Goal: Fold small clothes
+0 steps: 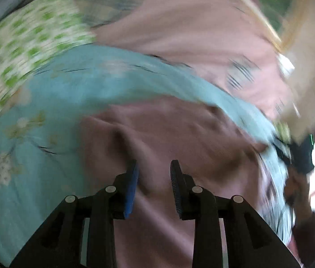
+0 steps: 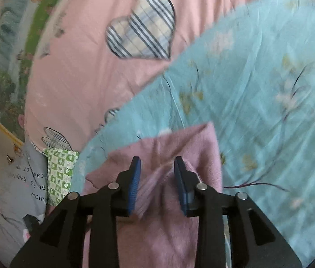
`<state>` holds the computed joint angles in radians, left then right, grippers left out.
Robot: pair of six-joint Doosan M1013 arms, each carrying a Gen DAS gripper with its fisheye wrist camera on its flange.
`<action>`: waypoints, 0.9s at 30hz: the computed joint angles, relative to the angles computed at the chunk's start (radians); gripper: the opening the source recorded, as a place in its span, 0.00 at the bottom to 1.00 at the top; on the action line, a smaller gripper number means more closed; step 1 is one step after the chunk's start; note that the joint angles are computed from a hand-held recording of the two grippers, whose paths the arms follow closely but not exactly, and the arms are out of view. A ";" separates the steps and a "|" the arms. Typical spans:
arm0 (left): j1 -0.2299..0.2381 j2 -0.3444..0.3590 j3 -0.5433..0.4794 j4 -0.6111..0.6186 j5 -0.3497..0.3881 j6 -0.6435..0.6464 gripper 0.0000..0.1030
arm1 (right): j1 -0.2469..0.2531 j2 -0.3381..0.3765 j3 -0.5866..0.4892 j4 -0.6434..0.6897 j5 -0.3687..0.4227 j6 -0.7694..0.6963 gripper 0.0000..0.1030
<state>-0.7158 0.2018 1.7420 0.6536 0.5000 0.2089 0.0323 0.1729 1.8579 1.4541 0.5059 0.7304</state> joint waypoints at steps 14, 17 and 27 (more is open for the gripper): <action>0.043 0.211 -0.269 -0.412 0.255 0.655 0.28 | 0.155 0.154 -0.231 -0.702 0.252 0.159 0.25; 0.070 0.223 -0.289 -0.365 0.241 0.607 0.24 | 0.140 0.179 -0.255 -0.795 0.132 0.336 0.24; 0.124 0.177 -0.211 -0.172 0.156 0.141 0.35 | 0.066 0.141 -0.165 -0.532 -0.079 0.449 0.25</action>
